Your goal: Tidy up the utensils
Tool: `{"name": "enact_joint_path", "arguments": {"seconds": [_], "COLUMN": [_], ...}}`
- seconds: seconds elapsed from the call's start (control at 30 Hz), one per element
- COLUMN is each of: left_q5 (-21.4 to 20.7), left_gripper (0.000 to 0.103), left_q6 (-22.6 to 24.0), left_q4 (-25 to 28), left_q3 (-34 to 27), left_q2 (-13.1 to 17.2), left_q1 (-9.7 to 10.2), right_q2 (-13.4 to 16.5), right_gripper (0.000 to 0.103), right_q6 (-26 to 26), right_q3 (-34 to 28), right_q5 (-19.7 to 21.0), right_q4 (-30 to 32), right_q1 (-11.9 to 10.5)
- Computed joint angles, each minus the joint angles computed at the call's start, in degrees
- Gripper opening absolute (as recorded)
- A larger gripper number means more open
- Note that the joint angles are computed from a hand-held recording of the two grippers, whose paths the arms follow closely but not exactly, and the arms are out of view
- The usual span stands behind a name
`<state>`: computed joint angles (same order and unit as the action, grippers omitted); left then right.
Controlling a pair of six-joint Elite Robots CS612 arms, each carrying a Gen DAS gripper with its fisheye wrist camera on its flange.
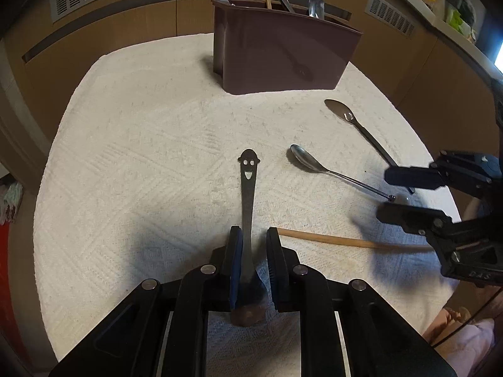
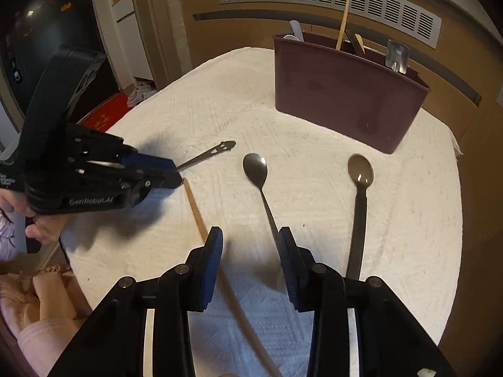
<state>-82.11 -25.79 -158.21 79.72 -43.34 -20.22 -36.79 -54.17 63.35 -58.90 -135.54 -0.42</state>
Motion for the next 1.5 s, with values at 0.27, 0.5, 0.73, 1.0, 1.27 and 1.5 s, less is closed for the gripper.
{"name": "enact_joint_path", "arguments": {"seconds": [0.27, 0.5, 0.73, 1.0, 1.27, 1.5], "left_q5": [-2.59, -4.02, -5.45, -0.89, 2.84, 4.68], "left_gripper": [0.021, 0.024, 0.024, 0.011, 0.011, 0.011], "left_q6": [-0.35, 0.36, 3.92, 6.98, 0.07, -1.36], "left_q4": [-1.59, 0.36, 11.15, 22.71, -5.46, -14.05], "left_q3": [0.65, -0.54, -7.48, -16.05, -2.55, -0.28], "left_q2": [-0.08, 0.17, 2.22, 5.48, 0.17, -1.23], "left_q1": [0.59, 0.88, 1.57, 1.08, -0.73, -1.28], "right_q2": [6.22, 5.74, 2.17, -0.34, -1.95, -2.92], "right_gripper": [0.033, 0.022, 0.022, 0.022, 0.022, 0.021], "right_q6": [-3.43, -3.07, 4.59, 14.11, 21.61, 23.38], "right_q3": [-11.37, -9.81, -4.67, 0.04, 2.56, 4.31], "right_q5": [-1.77, -3.43, 4.03, 7.58, 9.01, 8.66], "right_q4": [7.95, 2.99, -1.66, -10.7, -16.2, -20.97], "right_q1": [2.8, 3.25, -0.01, -2.57, -4.41, -4.67]}}
